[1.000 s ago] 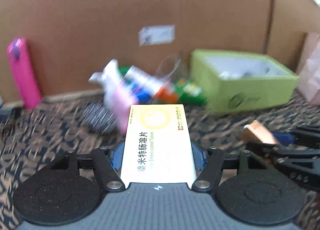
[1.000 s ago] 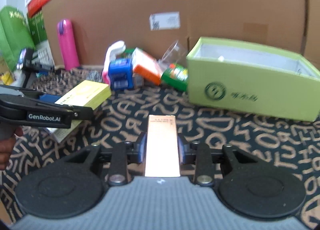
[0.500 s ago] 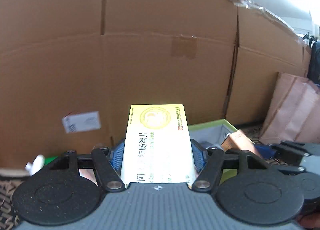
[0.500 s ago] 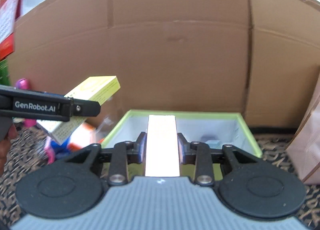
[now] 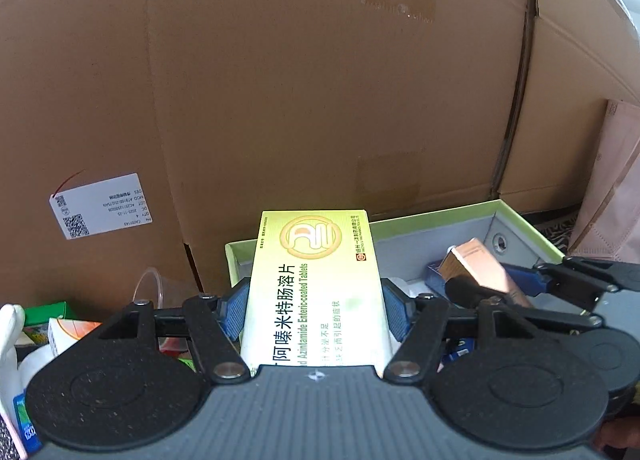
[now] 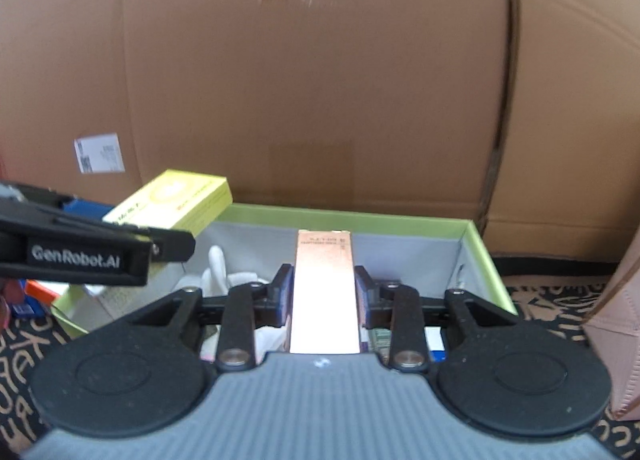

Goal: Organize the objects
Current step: 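Lower both held boxes into the green shoebox and open both tools, then move the left tool to the white-pink glove and grasp it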

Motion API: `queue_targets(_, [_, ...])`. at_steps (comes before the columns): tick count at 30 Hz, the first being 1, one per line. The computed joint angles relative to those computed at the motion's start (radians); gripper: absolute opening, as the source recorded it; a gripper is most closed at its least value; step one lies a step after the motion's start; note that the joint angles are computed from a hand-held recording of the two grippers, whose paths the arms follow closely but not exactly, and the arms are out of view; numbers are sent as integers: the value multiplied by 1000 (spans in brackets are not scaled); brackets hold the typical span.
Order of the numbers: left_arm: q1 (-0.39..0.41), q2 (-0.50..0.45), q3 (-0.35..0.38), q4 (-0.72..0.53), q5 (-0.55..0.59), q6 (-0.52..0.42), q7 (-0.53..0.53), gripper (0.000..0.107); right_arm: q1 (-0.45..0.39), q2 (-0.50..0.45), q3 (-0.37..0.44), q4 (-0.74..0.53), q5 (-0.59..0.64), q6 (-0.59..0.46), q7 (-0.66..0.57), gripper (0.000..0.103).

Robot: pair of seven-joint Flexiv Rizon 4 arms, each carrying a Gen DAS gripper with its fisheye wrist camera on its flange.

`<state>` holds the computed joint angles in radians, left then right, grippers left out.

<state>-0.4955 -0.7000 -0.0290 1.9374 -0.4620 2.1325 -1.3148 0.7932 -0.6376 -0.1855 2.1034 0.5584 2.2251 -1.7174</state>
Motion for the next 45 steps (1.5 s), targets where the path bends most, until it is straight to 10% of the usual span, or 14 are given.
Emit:
queue_targets(3, [73, -8, -57, 5, 100, 41, -40, 75, -14, -21, 8, -5, -31, -5, -5, 31])
queue_targets(6, [64, -15, -44, 20, 111, 100, -60, 94, 21, -34, -11, 7, 6, 29, -26, 67])
queue_targets(15, [21, 69, -29, 140, 20, 152, -65, 94, -29, 31, 111, 102, 84, 230, -57, 102])
queue_targets(33, [-8, 203, -32, 579, -88, 425, -170, 94, 60, 96, 355, 209, 225, 353, -63, 103])
queue_targets(45, [200, 184, 16, 664, 79, 449, -366, 94, 202, 55, 326, 137, 235, 215, -82, 103])
